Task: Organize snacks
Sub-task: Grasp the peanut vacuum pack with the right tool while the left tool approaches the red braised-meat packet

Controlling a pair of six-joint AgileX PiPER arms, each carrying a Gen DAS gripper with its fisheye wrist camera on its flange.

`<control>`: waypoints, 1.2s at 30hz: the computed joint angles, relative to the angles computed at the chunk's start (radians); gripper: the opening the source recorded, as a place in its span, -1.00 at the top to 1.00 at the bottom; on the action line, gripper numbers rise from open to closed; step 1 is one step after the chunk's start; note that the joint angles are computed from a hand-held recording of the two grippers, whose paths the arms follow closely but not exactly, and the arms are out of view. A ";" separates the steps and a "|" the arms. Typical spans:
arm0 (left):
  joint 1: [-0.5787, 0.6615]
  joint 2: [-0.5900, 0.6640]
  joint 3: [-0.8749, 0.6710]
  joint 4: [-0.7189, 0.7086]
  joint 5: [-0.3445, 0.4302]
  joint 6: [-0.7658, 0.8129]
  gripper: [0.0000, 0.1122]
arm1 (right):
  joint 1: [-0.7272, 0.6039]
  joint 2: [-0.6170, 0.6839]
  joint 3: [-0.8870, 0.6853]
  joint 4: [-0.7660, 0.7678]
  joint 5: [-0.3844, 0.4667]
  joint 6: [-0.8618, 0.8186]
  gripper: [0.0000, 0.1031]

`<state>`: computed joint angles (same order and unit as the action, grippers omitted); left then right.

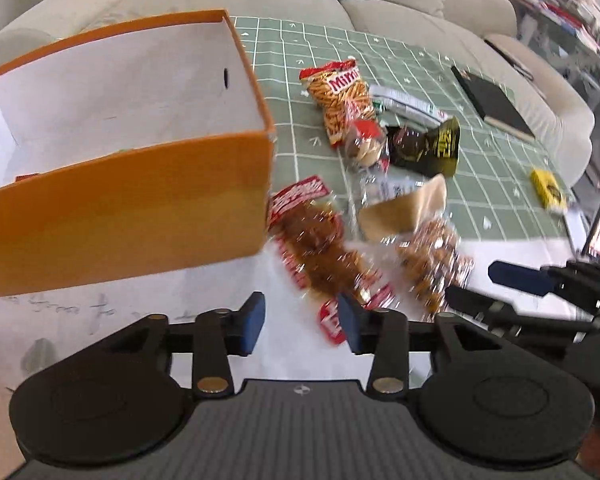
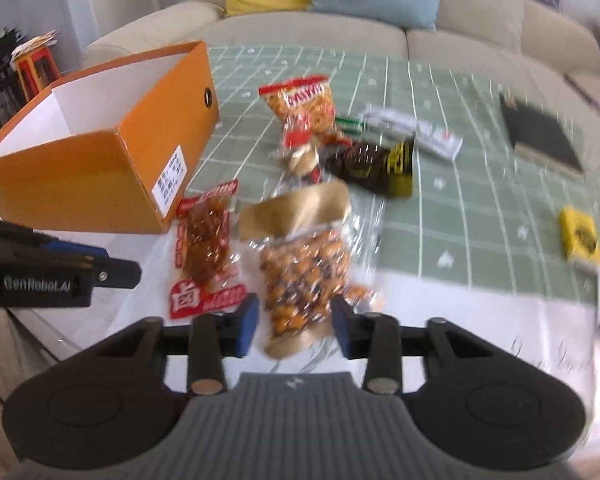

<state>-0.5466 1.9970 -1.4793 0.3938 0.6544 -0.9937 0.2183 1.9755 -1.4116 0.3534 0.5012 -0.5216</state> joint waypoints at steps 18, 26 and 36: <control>-0.015 0.303 -0.406 0.001 0.218 -0.094 -0.54 | -0.013 0.195 -0.197 0.010 0.029 -0.022 -0.46; -0.028 0.269 -0.362 -0.031 0.273 0.119 -0.42 | -0.019 0.172 -0.143 0.002 0.058 0.015 -0.36; -0.026 0.097 -0.059 -0.044 0.105 0.227 -0.44 | -0.023 0.097 -0.010 0.028 -0.008 0.009 -0.41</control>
